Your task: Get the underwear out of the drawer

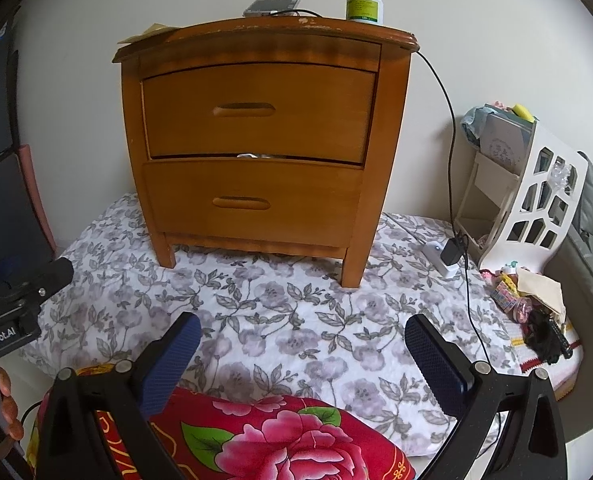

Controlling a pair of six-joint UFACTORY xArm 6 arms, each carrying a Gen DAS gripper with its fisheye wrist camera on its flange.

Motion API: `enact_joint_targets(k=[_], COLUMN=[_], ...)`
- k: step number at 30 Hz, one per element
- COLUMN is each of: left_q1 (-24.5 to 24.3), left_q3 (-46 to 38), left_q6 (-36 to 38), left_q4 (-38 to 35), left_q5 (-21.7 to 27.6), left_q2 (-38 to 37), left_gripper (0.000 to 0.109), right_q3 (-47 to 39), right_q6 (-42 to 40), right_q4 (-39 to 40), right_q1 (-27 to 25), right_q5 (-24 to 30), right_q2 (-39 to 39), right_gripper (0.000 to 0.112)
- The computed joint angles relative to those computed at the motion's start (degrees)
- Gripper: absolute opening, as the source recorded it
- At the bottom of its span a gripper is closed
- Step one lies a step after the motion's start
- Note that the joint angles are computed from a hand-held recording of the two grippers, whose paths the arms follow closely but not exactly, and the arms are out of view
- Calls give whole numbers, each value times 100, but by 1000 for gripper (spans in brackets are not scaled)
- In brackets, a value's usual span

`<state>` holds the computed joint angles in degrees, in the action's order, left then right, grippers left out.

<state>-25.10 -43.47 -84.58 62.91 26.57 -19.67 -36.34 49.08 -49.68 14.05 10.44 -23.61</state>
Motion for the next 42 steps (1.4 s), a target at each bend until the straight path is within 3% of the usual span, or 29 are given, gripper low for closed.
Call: enact_joint_targets(k=[6,19,25,33,42], left_q1=[174,479,422,403,423], left_q3=[-423,-3260,-5015,-7079,-9409], left_q6=[447,4327,5925,7183,8074], left_q4=[-163,-2303,-3281,-4074,-4629], left_q5=[-220,116,803,1674,2953], left_q2=[376,2752,4065,5557,6937], left_gripper=[103,103,103,103,103], right_q3=[-31,27,-3,-181,-353], right_q6=[-374,-1504,-2348,-2859,-3263], right_q4=[327,1411,2314,2743,3193], right_q1=[-7,-82,-48,41,64], right_q5=[-43,-163,-152,-96,14], right_q2=[107,301,477,727,1036], right_gripper=[103,103,103,103,103])
